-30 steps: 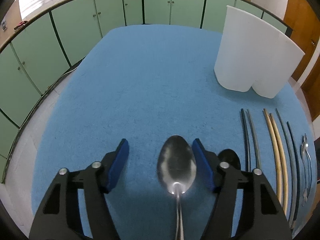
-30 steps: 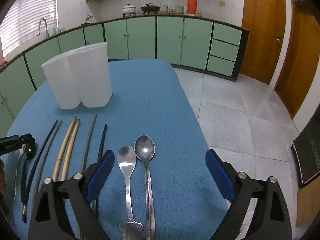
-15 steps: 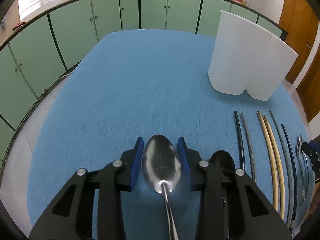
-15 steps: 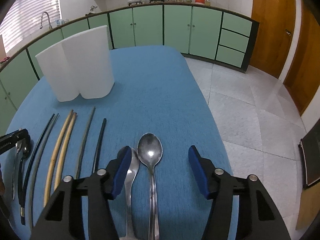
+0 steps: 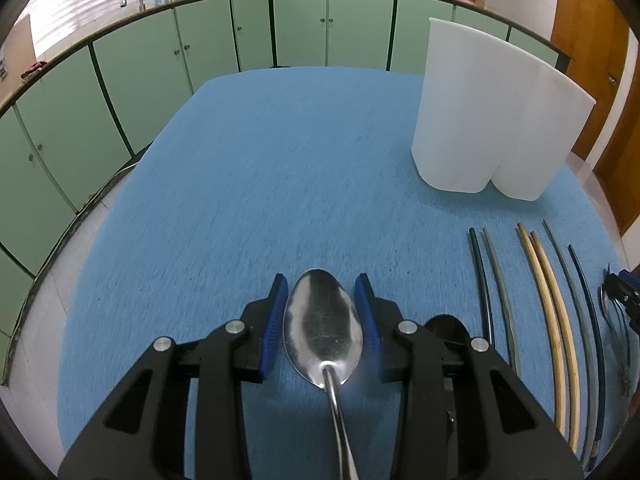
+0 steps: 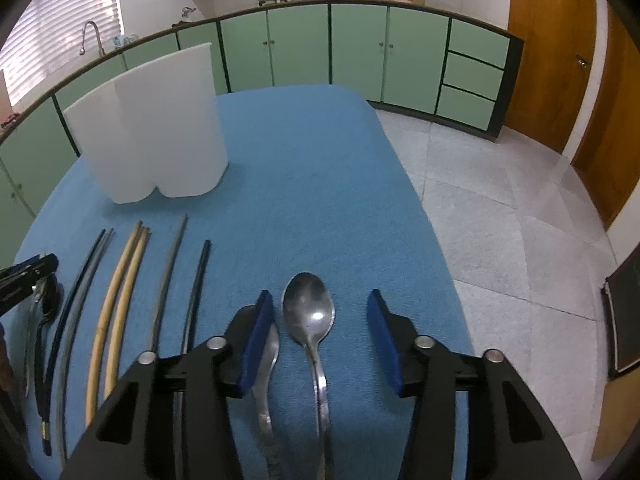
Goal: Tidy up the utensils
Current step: 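Lift both spoons and carry them over the white utensil holder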
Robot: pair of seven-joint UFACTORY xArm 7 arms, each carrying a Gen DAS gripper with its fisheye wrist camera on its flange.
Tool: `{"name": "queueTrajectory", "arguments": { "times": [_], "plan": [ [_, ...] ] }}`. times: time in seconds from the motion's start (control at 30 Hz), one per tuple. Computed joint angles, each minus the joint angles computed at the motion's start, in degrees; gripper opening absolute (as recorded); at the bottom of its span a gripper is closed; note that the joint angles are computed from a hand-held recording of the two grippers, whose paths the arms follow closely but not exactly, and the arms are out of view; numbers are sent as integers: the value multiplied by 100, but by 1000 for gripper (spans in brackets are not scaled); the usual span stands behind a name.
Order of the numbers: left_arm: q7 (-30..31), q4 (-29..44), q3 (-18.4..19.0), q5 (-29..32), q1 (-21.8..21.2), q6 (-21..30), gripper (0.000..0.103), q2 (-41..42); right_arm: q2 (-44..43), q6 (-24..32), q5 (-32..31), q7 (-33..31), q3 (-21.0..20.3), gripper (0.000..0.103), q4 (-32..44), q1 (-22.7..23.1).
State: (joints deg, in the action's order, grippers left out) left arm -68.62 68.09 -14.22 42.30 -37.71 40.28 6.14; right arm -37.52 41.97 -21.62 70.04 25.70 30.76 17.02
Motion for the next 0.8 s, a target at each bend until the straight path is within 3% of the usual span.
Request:
{"name": "queueTrajectory", "arguments": {
  "times": [0.23, 0.33, 0.4, 0.8],
  "plan": [
    [-86, -39, -9, 65, -13, -23, 34, -22, 38, -68, 52, 2, -32, 42, -20, 24],
    [-97, -36, -11, 70, -12, -23, 34, -18, 65, -140, 48, -54, -76, 37, -22, 19],
    [-100, -38, -13, 59, -11, -31, 34, -23, 76, -177, 95, -112, -117, 28, -12, 58],
    [-120, -305, -44, -29, 97, -426, 33, -230, -358, -226, 136, -66, 5, 28, -145, 73]
  ]
}}
